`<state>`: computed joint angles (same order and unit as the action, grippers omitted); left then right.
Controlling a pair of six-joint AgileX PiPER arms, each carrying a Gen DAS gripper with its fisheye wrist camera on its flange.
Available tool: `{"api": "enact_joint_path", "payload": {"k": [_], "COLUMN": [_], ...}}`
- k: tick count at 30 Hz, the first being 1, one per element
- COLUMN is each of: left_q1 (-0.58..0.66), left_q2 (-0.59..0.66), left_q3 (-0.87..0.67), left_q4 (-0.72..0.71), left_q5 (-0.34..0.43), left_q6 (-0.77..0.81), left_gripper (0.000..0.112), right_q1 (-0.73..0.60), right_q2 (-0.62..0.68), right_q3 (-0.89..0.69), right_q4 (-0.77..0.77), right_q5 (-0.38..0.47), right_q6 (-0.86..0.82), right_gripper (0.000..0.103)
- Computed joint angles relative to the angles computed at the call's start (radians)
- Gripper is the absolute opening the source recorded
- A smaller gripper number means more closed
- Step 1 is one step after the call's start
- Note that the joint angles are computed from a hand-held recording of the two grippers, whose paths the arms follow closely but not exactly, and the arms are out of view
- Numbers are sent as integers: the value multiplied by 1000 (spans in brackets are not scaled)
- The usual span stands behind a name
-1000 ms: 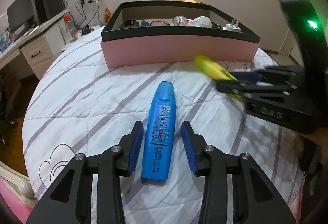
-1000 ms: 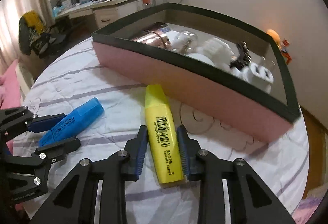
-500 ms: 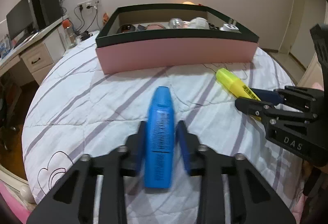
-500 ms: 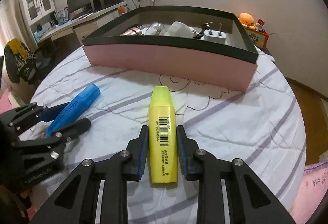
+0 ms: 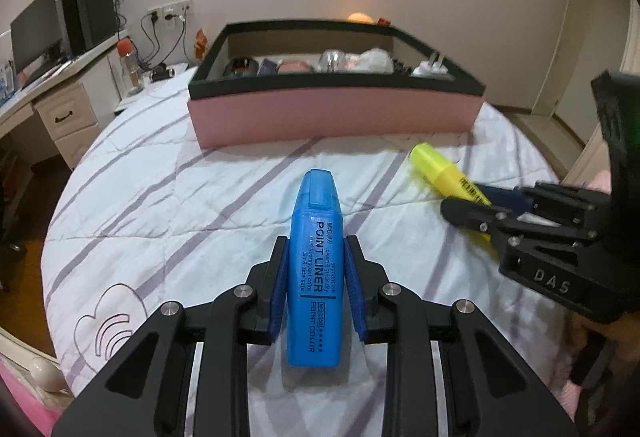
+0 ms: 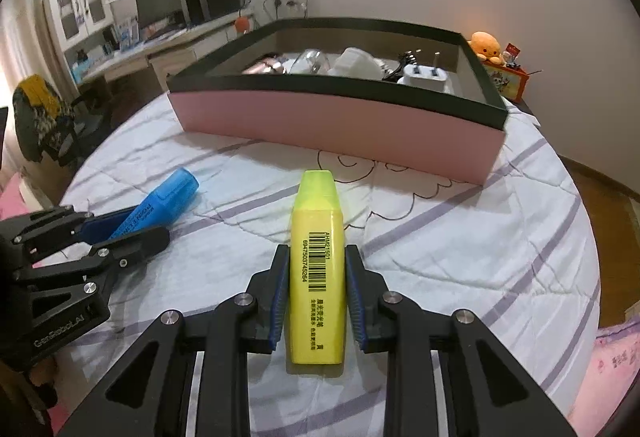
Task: Organize rigid objects
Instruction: 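Lift both highlighters up from the bed with both grippers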
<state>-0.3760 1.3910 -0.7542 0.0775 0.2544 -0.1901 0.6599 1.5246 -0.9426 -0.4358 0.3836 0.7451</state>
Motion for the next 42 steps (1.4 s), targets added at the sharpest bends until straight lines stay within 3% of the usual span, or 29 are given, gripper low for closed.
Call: {"api": "enact_joint_path", "payload": {"k": [4,10,13,17,21,25,31,37,42], "left_q1": [2,-8,-39,-104,-171,-289,-351,-390,-451], "left_q2": [-80,-253,-339,-429,-503,-553,-608,-633,-640], "left_q3": [12,6,-8,-38,-70,-94,-119,-136,-140], "left_q4": [46,153,285,509,645,825,880,906,965], "left_q5": [22,76,110,181,256,381,451,491,546], "left_q6": [-43,-151,-285,-491,-608,-741,-765,-774,-820], "left_gripper": [27,27,27,27,27,27,27,27,27], "right_q1": [38,142,223,386,517,631,686,762,763], "right_q2": [-63,-202,-262,-321,-333,-330,-350,-326,-315], "right_q3": [34,44,24,-11,-66,-106,-144,-191,-204], "right_q4": [-100,-405,-539,-736,-822,-900,-901,-943,-957], "right_q5": [-15,43,123,302,465,600,611,724,736], "right_q6": [129,447,553,685,704,730,701,676,675], "right_gripper": [27,27,27,27,27,27,27,27,27]}}
